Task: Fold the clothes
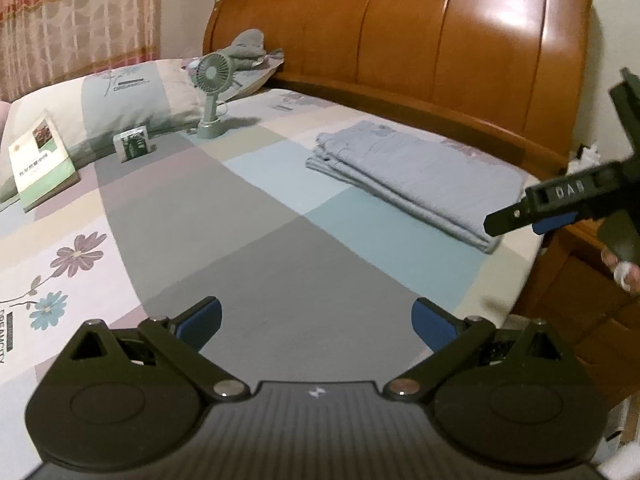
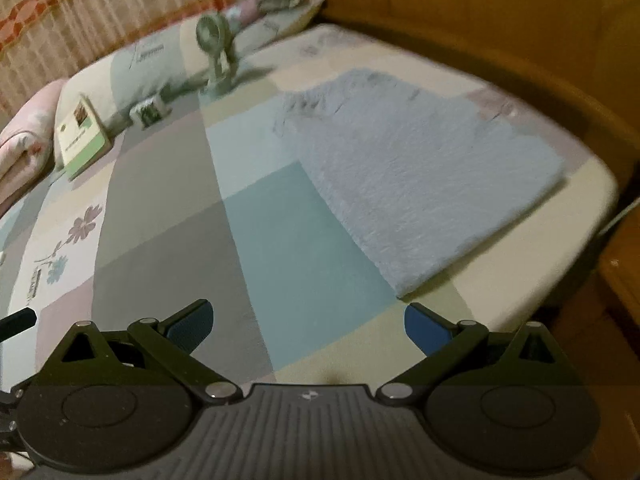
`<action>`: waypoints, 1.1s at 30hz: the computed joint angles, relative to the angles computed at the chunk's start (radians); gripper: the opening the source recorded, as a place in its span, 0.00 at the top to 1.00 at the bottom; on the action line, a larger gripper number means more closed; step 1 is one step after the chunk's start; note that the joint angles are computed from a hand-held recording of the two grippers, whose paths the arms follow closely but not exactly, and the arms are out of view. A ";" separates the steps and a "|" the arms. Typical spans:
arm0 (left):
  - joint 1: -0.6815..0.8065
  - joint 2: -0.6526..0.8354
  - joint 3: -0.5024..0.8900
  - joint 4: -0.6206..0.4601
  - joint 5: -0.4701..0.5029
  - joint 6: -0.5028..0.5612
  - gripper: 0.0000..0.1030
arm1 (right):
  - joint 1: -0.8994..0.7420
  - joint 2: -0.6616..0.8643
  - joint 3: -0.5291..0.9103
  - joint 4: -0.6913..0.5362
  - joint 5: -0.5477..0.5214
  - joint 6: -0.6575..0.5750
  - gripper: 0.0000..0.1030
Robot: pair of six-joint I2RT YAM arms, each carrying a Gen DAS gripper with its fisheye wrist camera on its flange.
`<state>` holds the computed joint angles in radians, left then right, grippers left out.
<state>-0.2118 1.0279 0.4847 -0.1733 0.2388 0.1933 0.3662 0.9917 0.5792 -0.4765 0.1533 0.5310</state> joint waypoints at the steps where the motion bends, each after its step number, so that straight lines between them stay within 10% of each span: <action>1: -0.007 -0.009 0.005 -0.017 -0.001 -0.004 0.02 | 0.056 -0.024 -0.003 -0.023 0.064 0.039 0.00; 17: -0.168 -0.099 0.041 -0.174 -0.075 -0.114 0.02 | 0.495 -0.228 -0.023 -0.383 0.420 0.525 0.00; 33: -0.194 -0.094 0.056 -0.195 -0.072 -0.151 0.02 | 0.571 -0.193 -0.023 -0.407 0.464 0.586 0.00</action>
